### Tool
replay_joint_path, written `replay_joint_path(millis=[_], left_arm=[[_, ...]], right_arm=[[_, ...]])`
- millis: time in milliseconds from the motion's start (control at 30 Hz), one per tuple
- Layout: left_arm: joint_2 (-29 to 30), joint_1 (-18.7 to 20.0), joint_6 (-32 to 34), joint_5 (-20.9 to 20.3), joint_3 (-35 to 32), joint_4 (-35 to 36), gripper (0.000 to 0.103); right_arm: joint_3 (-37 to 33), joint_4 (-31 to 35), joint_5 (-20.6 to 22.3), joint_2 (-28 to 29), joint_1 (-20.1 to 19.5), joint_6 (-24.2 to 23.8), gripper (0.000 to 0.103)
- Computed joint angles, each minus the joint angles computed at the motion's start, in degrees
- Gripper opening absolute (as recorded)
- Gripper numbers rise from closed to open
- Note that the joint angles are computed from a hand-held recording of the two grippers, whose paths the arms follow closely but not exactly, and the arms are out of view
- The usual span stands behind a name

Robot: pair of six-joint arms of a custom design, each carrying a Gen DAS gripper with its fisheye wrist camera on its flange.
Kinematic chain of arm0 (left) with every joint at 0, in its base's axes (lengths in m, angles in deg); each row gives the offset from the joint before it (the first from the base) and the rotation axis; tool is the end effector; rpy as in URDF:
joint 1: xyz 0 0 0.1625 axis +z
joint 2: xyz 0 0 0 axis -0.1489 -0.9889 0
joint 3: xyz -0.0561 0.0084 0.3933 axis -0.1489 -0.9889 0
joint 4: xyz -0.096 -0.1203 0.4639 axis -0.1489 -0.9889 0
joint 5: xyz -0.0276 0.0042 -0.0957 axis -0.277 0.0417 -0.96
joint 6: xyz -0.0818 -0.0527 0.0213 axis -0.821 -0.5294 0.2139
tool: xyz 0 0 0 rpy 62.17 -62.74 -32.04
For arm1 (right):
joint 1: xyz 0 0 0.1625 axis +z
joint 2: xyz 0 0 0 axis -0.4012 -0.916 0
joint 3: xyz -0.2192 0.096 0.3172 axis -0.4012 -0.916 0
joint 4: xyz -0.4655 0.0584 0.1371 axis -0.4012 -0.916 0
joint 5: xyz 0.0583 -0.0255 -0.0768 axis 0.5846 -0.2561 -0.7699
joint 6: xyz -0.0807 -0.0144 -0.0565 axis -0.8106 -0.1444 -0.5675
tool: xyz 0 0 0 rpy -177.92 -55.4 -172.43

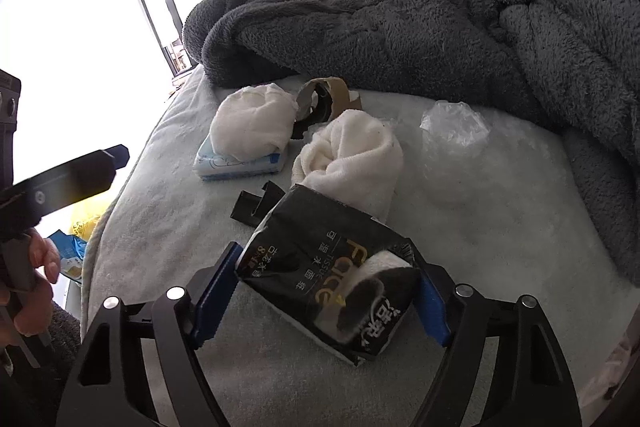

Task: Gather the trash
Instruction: 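Reach the right gripper to the black Face tissue pack and close on it, then lift the black tissue pack off the bed with the right gripper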

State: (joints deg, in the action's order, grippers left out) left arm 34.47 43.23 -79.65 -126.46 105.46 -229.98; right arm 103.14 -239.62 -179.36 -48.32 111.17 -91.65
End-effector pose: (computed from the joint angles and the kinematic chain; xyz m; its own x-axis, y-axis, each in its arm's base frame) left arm -0.4309 -0.4880 -0.0150 -0.6535 0.7290 -0.2037 0.7511 0.5912 -0.2939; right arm 0.0702 -0.4269 0.2945 -0.8281 0.1742 0.5327 -0.2912 0.6784 -0.6745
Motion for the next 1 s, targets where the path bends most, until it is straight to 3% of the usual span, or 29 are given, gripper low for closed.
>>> replay_joint_path(millis=[667, 900, 1000], left_arm=[[7.3, -0.7, -5.6, -1.8, -4.8, 4.1, 0.069], [9.2, 0.9, -11.1, -4.2, -6.7, 4.4, 0.064], [9.6, 1.1, -11.8, -4.9, -7.0, 4.0, 0.057]], right_arm=[[6.2, 2.6, 9.2, -17.3, -4.8, 3.1, 0.079], [6.8, 3.6, 10.4, -20.1, -4.8, 3.5, 0.079], [6.7, 3.7, 10.3, -20.3, -4.6, 3.3, 0.079]])
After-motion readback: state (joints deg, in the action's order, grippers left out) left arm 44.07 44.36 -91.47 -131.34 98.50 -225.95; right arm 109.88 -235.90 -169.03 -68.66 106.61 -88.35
